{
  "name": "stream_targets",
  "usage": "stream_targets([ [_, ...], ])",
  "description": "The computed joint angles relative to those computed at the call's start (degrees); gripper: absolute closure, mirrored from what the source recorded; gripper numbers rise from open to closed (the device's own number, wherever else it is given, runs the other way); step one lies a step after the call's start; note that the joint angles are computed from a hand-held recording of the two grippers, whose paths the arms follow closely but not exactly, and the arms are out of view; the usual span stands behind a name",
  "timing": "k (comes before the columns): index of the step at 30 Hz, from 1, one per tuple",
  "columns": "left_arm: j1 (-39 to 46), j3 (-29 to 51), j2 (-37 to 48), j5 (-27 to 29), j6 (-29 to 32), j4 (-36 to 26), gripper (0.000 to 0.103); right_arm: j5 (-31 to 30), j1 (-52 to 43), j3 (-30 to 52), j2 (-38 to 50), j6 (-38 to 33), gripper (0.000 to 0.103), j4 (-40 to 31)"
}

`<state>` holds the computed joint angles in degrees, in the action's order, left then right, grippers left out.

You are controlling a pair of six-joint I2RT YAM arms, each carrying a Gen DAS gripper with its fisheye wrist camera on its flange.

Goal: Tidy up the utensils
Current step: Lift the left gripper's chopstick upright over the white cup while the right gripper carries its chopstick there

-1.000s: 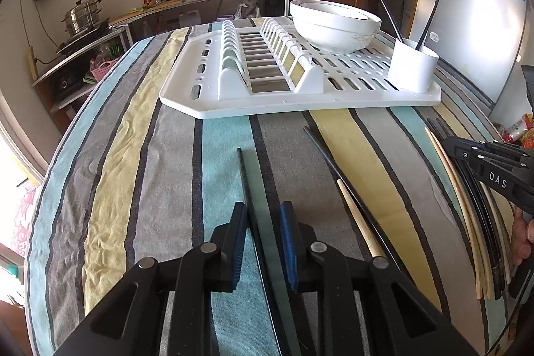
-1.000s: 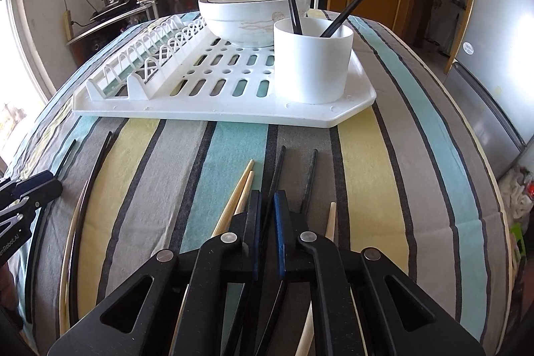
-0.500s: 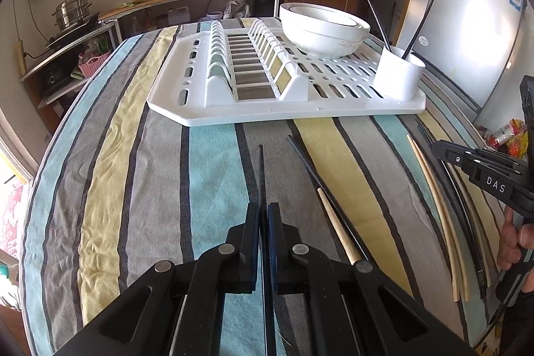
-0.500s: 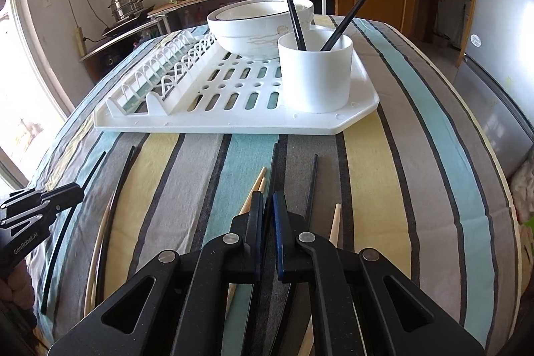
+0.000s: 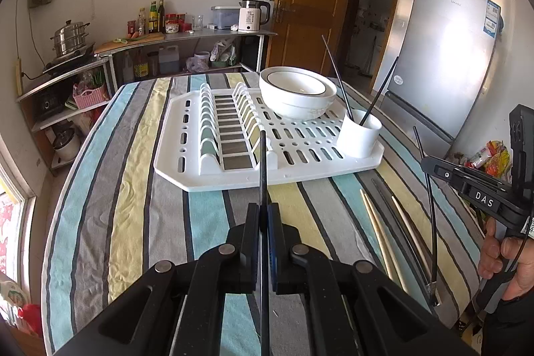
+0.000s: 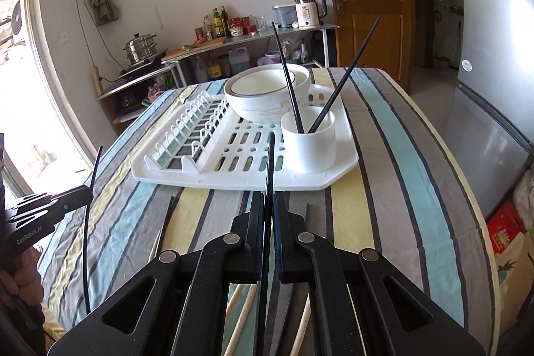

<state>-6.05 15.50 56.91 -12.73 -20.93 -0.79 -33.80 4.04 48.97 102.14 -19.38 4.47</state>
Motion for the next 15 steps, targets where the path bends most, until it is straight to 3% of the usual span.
stream_targets([
  [15, -9.2, 4.0, -15.7, -7.8, -2.5, -14.4, 0.099, -7.1, -4.9, -5.7, -13.6, 0.5, 0.098, -1.2],
])
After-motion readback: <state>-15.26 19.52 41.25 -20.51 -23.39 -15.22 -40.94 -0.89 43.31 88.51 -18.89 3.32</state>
